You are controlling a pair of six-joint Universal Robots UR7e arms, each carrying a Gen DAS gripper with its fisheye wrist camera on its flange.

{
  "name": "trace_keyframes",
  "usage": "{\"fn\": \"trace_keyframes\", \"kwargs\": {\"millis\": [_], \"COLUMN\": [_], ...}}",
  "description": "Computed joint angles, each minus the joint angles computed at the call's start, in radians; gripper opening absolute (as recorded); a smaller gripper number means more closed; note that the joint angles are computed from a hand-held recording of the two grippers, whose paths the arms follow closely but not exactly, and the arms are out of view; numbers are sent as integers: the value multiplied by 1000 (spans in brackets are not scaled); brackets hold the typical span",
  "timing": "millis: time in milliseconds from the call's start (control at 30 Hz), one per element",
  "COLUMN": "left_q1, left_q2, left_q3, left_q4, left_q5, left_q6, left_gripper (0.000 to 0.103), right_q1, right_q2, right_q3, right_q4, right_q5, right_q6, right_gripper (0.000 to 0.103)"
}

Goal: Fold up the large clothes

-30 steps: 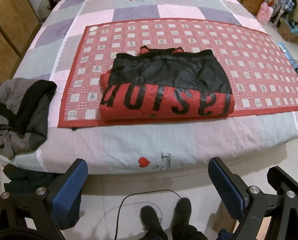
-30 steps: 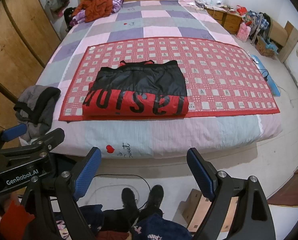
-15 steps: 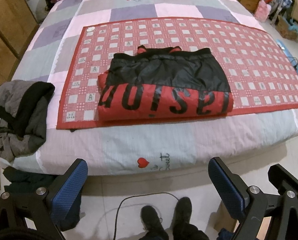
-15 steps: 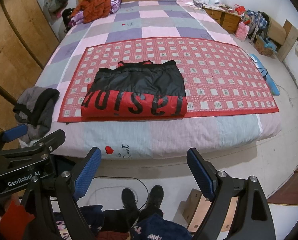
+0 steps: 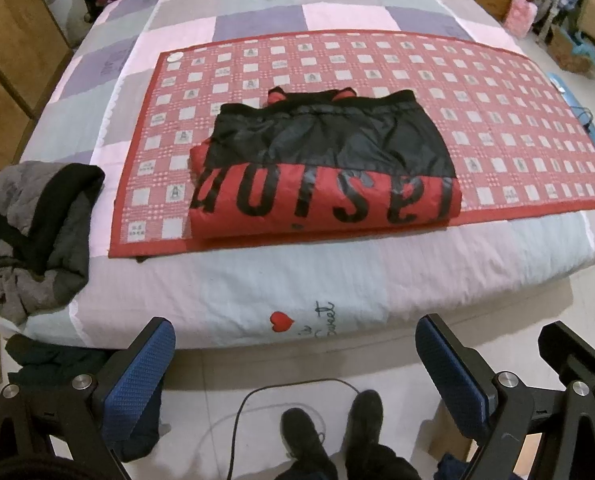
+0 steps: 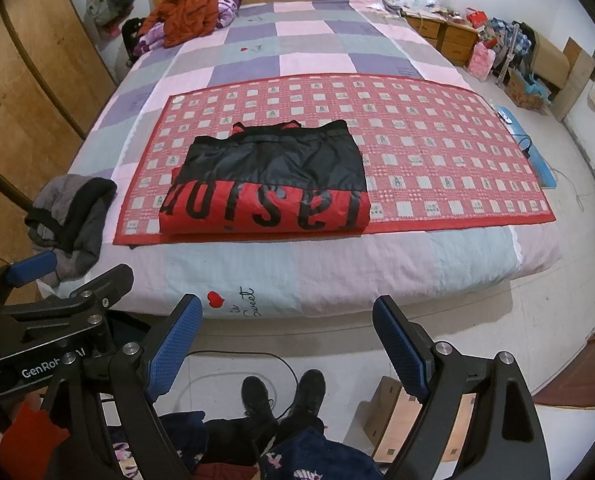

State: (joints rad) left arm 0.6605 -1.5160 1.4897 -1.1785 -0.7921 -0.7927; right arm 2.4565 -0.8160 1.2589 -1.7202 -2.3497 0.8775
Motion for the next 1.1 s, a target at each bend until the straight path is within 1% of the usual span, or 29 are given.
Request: {"fn": "trace_keyframes", "kwargs": {"millis": [1100], "left_q1": [-4], "left_q2": [5], "left_q3": [-1], "left_q4": [4], "left_q5": [0], "left_q6": [-6], "left_gripper": [99], "right_q1": [0], "right_q2": [-15], "right_q3": [21], "right_q4": [-11], "right_q5": [-1], "right_q6": [-10], "right_gripper": [89]}}
